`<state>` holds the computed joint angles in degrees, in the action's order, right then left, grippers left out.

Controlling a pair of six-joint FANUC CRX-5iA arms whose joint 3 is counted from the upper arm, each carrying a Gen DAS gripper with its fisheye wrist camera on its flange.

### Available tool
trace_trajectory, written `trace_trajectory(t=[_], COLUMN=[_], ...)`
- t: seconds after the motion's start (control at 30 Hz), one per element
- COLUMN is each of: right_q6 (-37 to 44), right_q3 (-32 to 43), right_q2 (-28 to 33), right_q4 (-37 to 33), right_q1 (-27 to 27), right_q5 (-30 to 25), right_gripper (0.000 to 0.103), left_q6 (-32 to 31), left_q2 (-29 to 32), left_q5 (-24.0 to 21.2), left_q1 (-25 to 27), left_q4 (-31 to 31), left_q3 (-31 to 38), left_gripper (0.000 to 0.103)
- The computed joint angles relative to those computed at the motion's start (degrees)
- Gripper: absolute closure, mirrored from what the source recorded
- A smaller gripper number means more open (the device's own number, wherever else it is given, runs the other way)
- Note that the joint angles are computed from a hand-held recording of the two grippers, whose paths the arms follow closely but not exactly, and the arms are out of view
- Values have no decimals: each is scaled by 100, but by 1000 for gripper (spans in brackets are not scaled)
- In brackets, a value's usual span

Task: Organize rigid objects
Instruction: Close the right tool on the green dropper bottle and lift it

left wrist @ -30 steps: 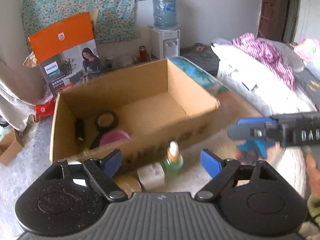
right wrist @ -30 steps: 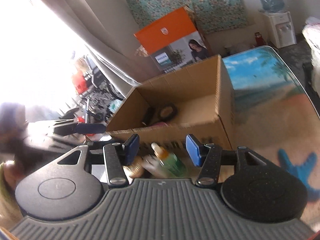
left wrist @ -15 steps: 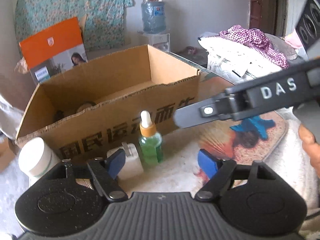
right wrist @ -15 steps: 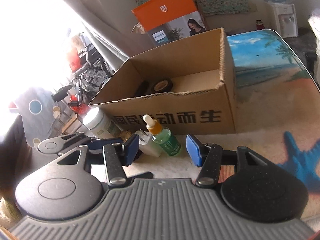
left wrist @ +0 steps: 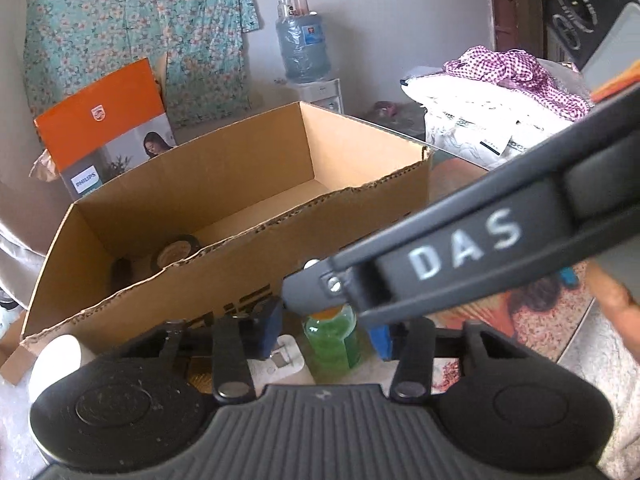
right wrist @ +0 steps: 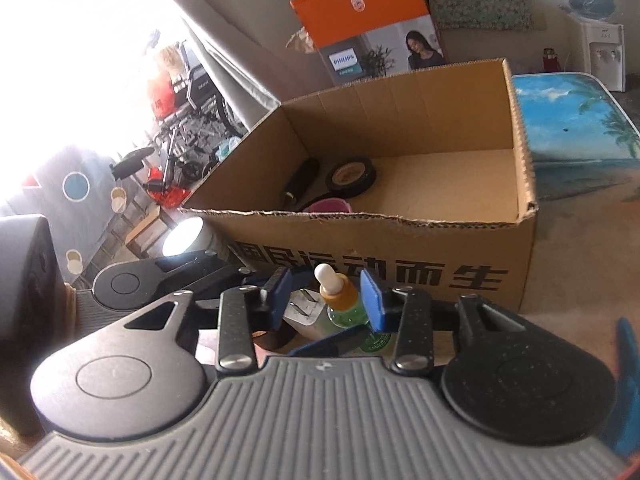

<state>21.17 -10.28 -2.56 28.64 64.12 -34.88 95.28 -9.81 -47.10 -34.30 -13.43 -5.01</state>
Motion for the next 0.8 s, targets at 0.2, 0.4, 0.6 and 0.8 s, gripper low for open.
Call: trace_trajectory(t=[0.2,0.4,0.6,0.8], right_q6=[345,281,103,-184], right_q3=[217,162,79,-147], right_q2=[172,164,66,-183], right_q4=[-344,-292,-123,56], right_q1=[-93,-115,-30,32], right_q5=[-45,16,-161,-337], right_gripper=[79,82,82,82], left_q6=[-122,-47,-213,-292], left_q2=[76,82,91,152], left_q5=[61,81,185,317], left_q1=[101,58,95,-8], left_q4=[220,171,479,695], left_q3=[-32,-37,-98,-124], left_gripper=[71,71,71,72])
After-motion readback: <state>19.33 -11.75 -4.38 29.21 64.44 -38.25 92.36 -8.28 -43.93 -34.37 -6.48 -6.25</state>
